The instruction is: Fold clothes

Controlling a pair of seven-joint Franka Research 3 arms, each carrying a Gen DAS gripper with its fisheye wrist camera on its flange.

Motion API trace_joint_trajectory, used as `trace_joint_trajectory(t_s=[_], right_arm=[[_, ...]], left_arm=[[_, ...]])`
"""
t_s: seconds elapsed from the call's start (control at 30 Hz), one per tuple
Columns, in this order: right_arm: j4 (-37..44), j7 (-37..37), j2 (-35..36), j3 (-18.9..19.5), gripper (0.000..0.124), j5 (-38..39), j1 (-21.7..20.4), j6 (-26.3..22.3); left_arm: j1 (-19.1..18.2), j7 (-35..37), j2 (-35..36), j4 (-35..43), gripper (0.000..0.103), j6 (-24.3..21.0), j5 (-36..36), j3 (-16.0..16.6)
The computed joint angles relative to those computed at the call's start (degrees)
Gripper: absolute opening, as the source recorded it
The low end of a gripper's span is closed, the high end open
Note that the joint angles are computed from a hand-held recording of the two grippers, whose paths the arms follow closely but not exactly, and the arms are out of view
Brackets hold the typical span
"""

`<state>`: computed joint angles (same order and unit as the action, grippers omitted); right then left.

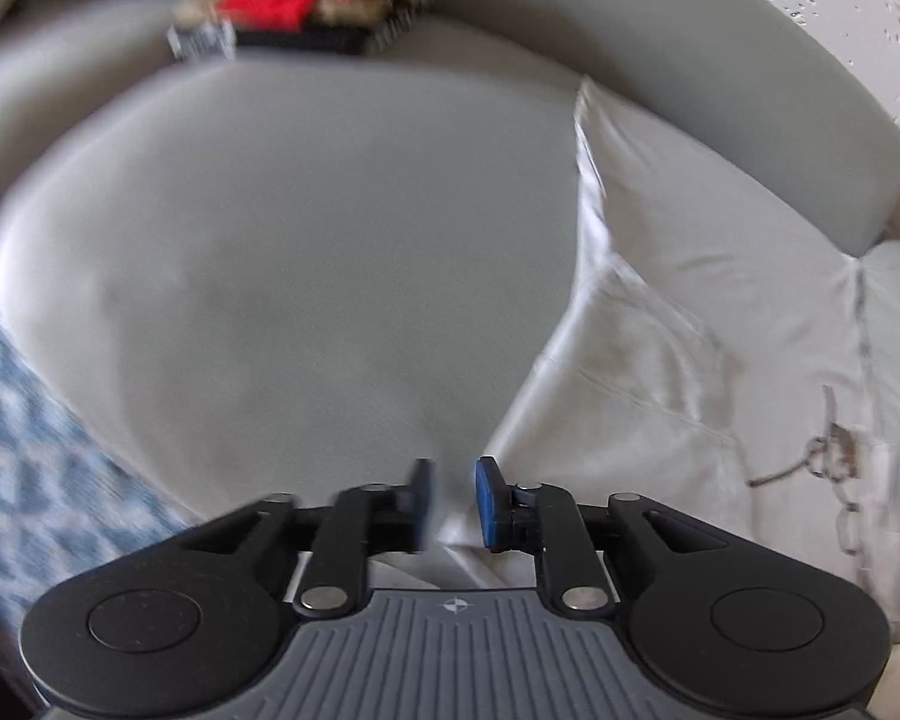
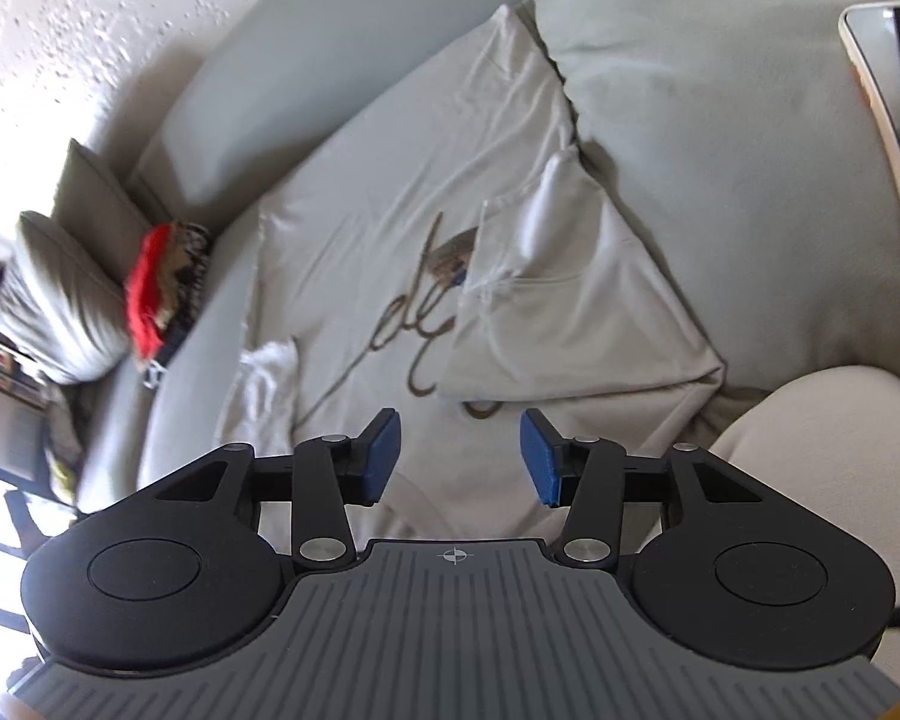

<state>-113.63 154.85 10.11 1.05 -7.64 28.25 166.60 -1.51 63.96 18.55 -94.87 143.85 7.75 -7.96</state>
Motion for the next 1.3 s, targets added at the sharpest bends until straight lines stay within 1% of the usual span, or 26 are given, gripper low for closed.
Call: trace_joint_trajectory(t_s=[0.07, 0.1, 0.17, 0.2, 0.23, 0.3, 0.33, 0.4, 0.43, 0.47, 0.5, 0.53, 0.57, 0.6, 0.63, 0.7, 0.77, 0.8, 0.87, 0.97, 1.07, 1.17, 1.3], right_arm=[[1.2, -0.7, 0.8, 0.0, 0.051, -0.3, 0.0, -1.0], [2.1, 0.0, 1.3, -0.8, 0.051, -2.1, 0.6, -2.1], [4.4, 2.4, 2.2, -2.7, 0.041, -7.5, 2.1, -5.1], [5.9, 4.0, 2.8, -3.8, 0.028, -11.0, 3.0, -7.4], [7.8, 5.7, 3.5, -4.8, 0.02, -15.2, 3.9, -10.4], [11.4, 7.9, 5.2, -5.6, 0.02, -21.3, 4.5, -16.1], [13.0, 8.0, 6.3, -5.4, 0.02, -22.8, 4.3, -18.4], [15.7, 6.6, 8.4, -4.6, 0.02, -23.2, 3.4, -22.4], [17.7, 3.2, 9.9, -3.4, 0.02, -20.8, 2.4, -25.8], [20.8, -2.2, 11.9, -1.7, 0.02, -16.4, 1.2, -31.4], [22.6, -6.2, 13.2, -1.0, 0.02, -12.6, 0.6, -35.6], [22.4, -6.2, 13.2, -0.8, 0.016, -12.1, 0.6, -37.0], [20.3, -4.7, 11.8, -1.3, 0.016, -12.7, 1.2, -35.6], [18.4, -3.4, 10.4, -1.6, 0.019, -12.7, 1.2, -33.7], [16.1, -1.7, 8.9, -1.8, 0.022, -12.9, 1.1, -30.6], [13.0, 2.0, 6.7, -2.7, 0.022, -15.3, 1.1, -24.5], [13.1, 4.3, 6.7, -3.3, 0.022, -17.7, 0.9, -20.7], [14.6, 3.5, 7.7, -3.0, 0.022, -16.9, 0.3, -20.3], [18.8, 0.3, 10.6, -2.2, 0.022, -13.8, -0.8, -21.2], [22.5, -1.9, 13.4, -2.4, 0.022, -10.7, -0.8, -22.4], [20.7, -1.9, 12.4, -3.1, 0.022, -9.3, -0.4, -20.4], [18.2, -0.1, 10.1, -3.7, 0.023, -9.2, 0.4, -21.0], [13.8, 3.4, 5.9, -3.4, 0.023, -11.3, 1.0, -21.1]], left_arm=[[-1.8, -2.7, -1.7, -1.1, 0.021, 1.3, 4.6, 1.3], [-1.8, -2.6, -2.6, -1.6, 0.021, 2.1, 5.0, 1.0], [-1.9, -1.5, -3.2, -1.4, 0.022, 3.2, 4.9, 0.2], [-2.0, -0.5, -3.3, -0.9, 0.023, 3.5, 4.8, -0.2], [-2.2, 0.8, -2.9, -0.1, 0.023, 3.6, 4.6, -0.7], [-2.4, 3.7, -2.0, 1.1, 0.024, 3.7, 3.7, -1.7], [-2.5, 5.3, -1.6, 1.4, 0.024, 3.7, 3.1, -2.2], [-3.9, 6.2, 0.8, 3.2, 0.024, 2.2, 4.2, -2.0], [-4.6, 6.6, 2.1, 4.2, 0.024, 1.3, 4.9, -1.9], [-5.4, 6.7, 3.1, 5.1, 0.025, -1.1, 5.9, -1.5], [-6.2, 6.9, 4.1, 6.0, 0.024, -3.6, 7.0, -1.2], [-6.4, 6.8, 4.0, 5.5, 0.024, -4.9, 7.1, -1.1], [-6.6, 6.6, 3.9, 5.0, 0.025, -6.2, 7.2, -1.0], [-6.1, 7.4, 3.1, 4.2, 0.025, -6.4, 6.6, -1.3], [-5.7, 8.3, 2.3, 3.4, 0.025, -6.4, 6.0, -1.5], [-4.1, 9.1, 0.9, 2.2, 0.025, -5.3, 2.7, -2.0], [-2.7, 9.9, -0.4, 1.1, 0.024, -4.3, -0.8, -2.5], [-2.8, 9.8, -0.8, 0.7, 0.024, -3.0, -0.8, -2.3], [-2.7, 10.2, -0.8, 0.9, 0.025, -0.8, -1.4, -2.3], [-3.4, 10.6, 3.2, 6.2, 0.025, -2.4, -1.5, -2.5], [-4.4, 11.5, 5.4, 8.9, 0.025, -4.6, -1.2, -3.0], [-4.7, 13.4, 6.9, 10.9, 0.026, -6.6, -1.8, -3.4], [-5.7, 12.1, 7.2, 11.2, 0.026, -5.5, -0.8, -2.9]])
